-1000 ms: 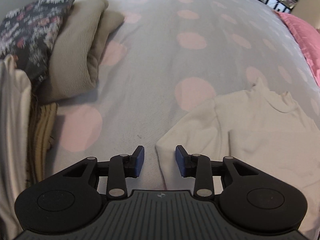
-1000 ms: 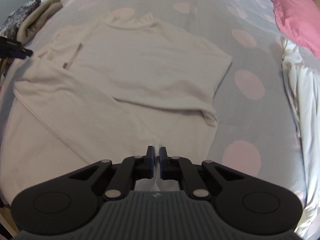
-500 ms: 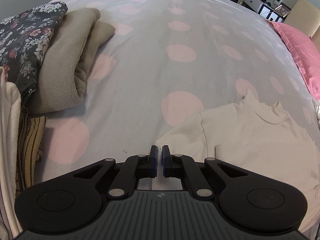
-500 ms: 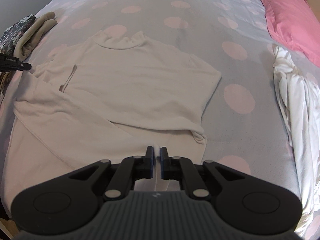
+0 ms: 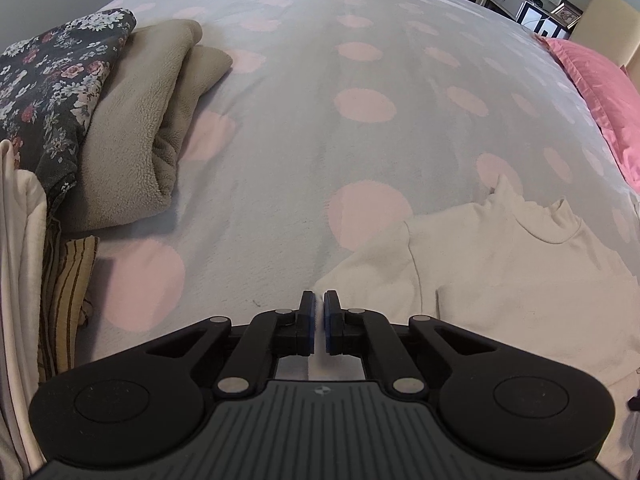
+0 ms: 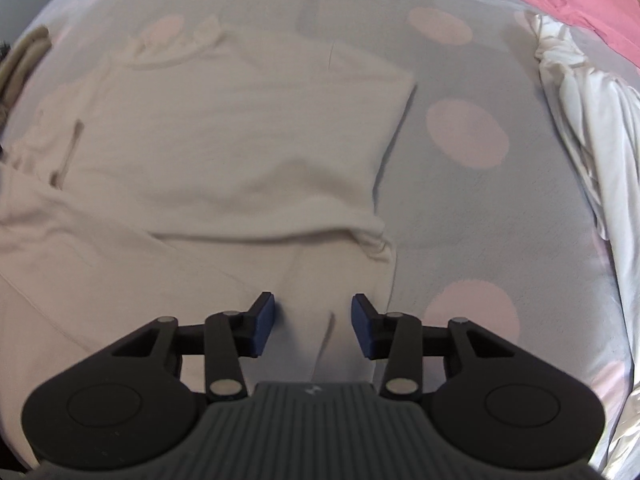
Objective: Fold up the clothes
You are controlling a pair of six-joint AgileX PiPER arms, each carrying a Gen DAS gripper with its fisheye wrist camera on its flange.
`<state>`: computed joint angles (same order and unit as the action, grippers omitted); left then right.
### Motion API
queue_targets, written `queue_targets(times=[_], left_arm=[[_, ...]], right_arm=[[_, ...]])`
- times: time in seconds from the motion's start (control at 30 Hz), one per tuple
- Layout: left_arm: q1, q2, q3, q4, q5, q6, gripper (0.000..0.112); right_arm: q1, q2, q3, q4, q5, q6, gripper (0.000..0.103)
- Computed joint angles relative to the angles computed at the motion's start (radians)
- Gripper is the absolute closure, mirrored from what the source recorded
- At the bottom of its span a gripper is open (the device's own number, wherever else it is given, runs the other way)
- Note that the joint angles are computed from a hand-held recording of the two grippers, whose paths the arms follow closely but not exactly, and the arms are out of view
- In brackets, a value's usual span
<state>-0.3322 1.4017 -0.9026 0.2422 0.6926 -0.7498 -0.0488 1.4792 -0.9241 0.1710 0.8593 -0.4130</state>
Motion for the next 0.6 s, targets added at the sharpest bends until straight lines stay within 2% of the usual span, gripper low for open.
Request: queue_targets(times=[0.03,0.07,0.13,0.3,0.47,0.6], left_arm=[[0.001,0.0,0.0,-0.002,-0.002,0.004,0.11],[0.002,0.0,0.001,-0.002,-0.005,0.007,0.11],[0.002,-0.004,0.004,0.001,-0.012,0.003,0.11],[0.003,-0.031,0.007,0.011,-0.01,-0.006,0.11],[0.025,-0.067,0.005,0.007,0.001,-0.007,0.11],[0.046,-0.085,0.005,-0.006,-0.001,-0.011,0.11]], right_arm=[[0.015,-0.013,0.019,-0.014,-0.02,-0.005,0.067],[0.032,-0.027,0.027,-0.027,-0.024,-0.006,0.081],[0.066,-0.051,0.02,-0.072,-0.004,0.038,0.089],[0.07,-0.147,-0.056,-0.038,0.129,0.034,0.092],[-0.007,-0.287,-0.174,0.147,0.271,-0.111,0.093],[-0.065,-0.321,-0.271,0.242,0.283,-0.126,0.093]])
